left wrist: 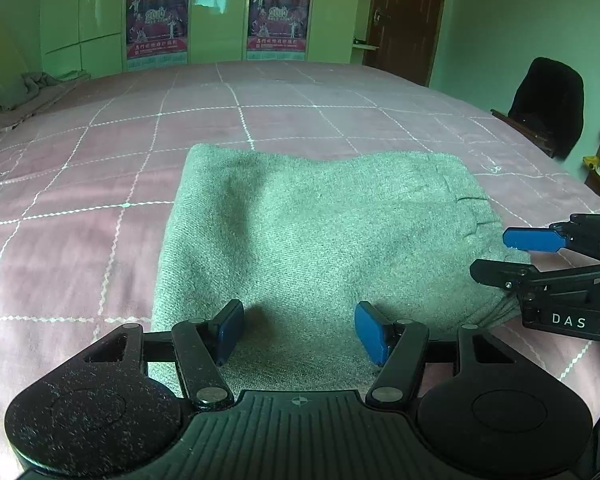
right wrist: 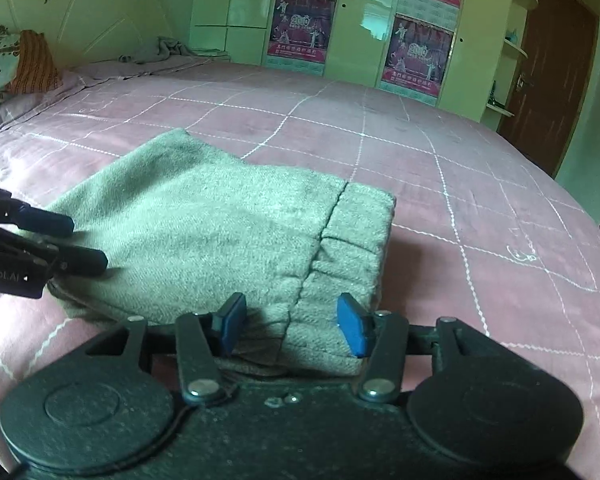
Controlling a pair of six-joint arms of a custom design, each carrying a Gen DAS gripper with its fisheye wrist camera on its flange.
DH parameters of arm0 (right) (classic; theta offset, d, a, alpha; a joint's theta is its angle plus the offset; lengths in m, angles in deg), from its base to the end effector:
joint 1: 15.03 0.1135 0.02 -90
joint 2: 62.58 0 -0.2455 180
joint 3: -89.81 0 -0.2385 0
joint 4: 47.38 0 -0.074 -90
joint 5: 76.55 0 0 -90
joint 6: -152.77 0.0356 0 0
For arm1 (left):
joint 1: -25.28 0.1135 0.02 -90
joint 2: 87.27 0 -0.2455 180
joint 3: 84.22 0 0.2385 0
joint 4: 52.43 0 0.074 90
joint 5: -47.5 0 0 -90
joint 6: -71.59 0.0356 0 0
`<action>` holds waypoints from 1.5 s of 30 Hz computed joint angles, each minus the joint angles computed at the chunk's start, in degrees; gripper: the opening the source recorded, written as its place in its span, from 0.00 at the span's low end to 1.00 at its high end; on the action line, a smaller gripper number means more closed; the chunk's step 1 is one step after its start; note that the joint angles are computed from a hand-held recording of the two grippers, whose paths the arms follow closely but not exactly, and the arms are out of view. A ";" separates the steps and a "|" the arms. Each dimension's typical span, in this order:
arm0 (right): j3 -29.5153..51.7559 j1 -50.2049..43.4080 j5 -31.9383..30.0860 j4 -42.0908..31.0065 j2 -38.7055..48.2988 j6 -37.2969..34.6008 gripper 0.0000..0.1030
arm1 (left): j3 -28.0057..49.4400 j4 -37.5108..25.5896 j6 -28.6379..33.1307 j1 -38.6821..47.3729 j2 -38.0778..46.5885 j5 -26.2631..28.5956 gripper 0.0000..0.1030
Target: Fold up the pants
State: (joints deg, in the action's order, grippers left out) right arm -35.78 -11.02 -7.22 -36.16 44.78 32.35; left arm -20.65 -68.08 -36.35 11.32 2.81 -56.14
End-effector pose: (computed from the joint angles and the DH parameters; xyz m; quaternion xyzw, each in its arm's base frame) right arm 0.3154 0.0347 0.0860 -0.3358 0.8358 0.0675 0.4290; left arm 0.3070 -0.0677 0.1797 -0.0796 0.9054 -0.0063 0.4169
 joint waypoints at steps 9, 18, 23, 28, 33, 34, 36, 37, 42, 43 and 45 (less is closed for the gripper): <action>-2.55 -0.83 -1.04 3.34 0.28 0.52 0.52 | -1.30 2.59 0.55 0.08 0.48 -0.10 0.61; 2.88 -11.73 -17.69 -7.00 -4.22 10.47 0.88 | -9.25 7.00 5.46 13.79 -9.72 9.19 0.94; 30.35 -18.69 -28.99 -34.18 14.92 19.51 0.85 | -3.52 6.19 1.25 28.50 1.91 35.89 0.90; 46.05 -19.65 -34.31 -49.97 26.89 16.38 0.84 | -1.20 15.45 -5.75 33.35 13.57 51.45 0.75; 58.34 -17.11 -35.55 -62.63 34.95 9.75 0.80 | 4.47 24.62 -13.61 35.68 24.90 61.78 0.75; 59.57 -16.45 -35.33 -62.97 35.70 9.14 0.76 | 6.39 24.19 -13.68 35.50 26.35 62.54 0.75; 64.15 -15.00 -34.73 -64.60 38.53 8.61 0.69 | 9.24 25.36 -15.21 34.21 28.63 62.00 0.72; 65.85 -14.37 -34.87 -64.88 39.53 8.85 0.67 | 9.73 26.40 -15.73 33.48 29.37 61.01 0.55; 68.79 -12.42 -36.83 -66.11 39.36 6.54 0.45 | 9.41 34.71 -22.17 35.27 30.38 64.64 0.24; 70.69 -12.28 -38.43 -68.24 39.53 5.49 0.45 | 10.56 34.17 -21.69 35.34 30.07 64.46 0.24; 74.50 -11.35 -40.98 -70.31 39.67 4.74 0.45 | 14.90 31.94 -21.58 35.77 30.60 63.92 0.24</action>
